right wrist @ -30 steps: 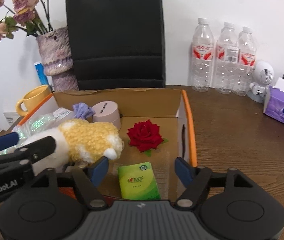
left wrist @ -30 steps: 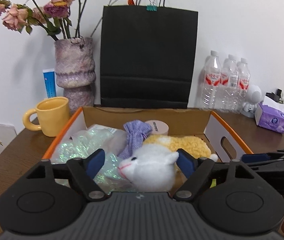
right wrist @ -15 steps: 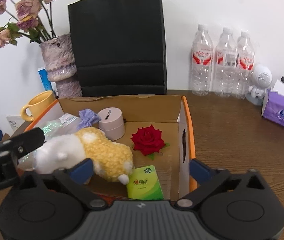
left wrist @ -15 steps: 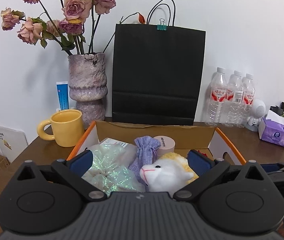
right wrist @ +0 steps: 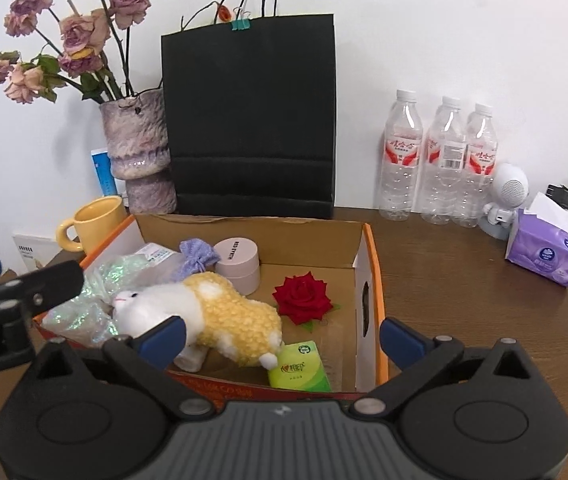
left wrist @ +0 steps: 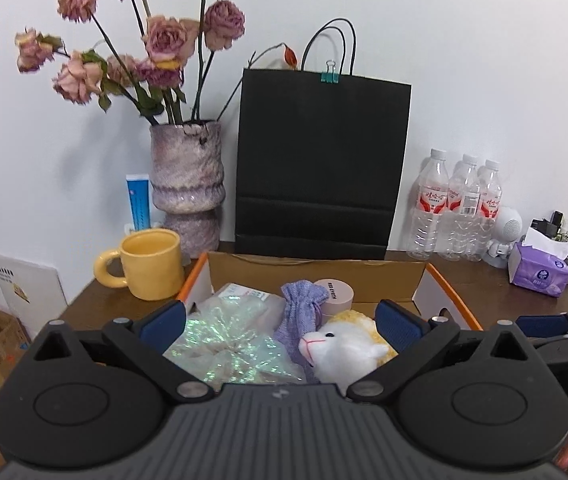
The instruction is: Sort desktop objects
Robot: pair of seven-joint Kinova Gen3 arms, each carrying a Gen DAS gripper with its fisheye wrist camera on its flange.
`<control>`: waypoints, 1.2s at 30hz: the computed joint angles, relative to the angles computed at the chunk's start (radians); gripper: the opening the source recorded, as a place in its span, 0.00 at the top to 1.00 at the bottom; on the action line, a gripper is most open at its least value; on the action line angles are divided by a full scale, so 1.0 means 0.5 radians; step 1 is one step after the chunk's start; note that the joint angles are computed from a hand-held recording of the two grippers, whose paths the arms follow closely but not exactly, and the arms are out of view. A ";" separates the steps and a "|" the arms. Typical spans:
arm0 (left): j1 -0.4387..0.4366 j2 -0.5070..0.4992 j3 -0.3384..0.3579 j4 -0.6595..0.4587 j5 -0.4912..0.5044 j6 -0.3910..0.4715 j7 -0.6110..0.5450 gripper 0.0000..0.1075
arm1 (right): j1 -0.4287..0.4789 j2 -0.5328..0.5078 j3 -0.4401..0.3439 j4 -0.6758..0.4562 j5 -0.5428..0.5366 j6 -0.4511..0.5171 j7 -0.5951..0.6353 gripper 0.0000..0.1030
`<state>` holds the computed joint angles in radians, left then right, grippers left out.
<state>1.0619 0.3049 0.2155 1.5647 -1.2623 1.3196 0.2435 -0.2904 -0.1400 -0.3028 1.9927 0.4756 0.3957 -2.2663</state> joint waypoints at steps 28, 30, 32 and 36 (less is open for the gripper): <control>0.118 -0.138 0.212 0.022 0.030 0.348 0.065 0.04 | 0.179 -0.480 -0.208 0.042 -0.411 0.274 0.180 0.00; 0.163 -0.140 0.211 0.055 0.005 0.349 0.115 0.04 | 0.172 -0.496 -0.204 0.047 -0.433 0.299 0.212 0.00; 0.196 -0.141 0.215 0.077 -0.013 0.358 0.185 0.04 | 0.178 -0.517 -0.217 0.051 -0.438 0.323 0.230 0.00; 0.238 -0.130 0.222 0.018 0.022 0.423 0.221 0.04 | 0.128 -0.572 -0.154 0.053 -0.508 0.362 0.328 0.00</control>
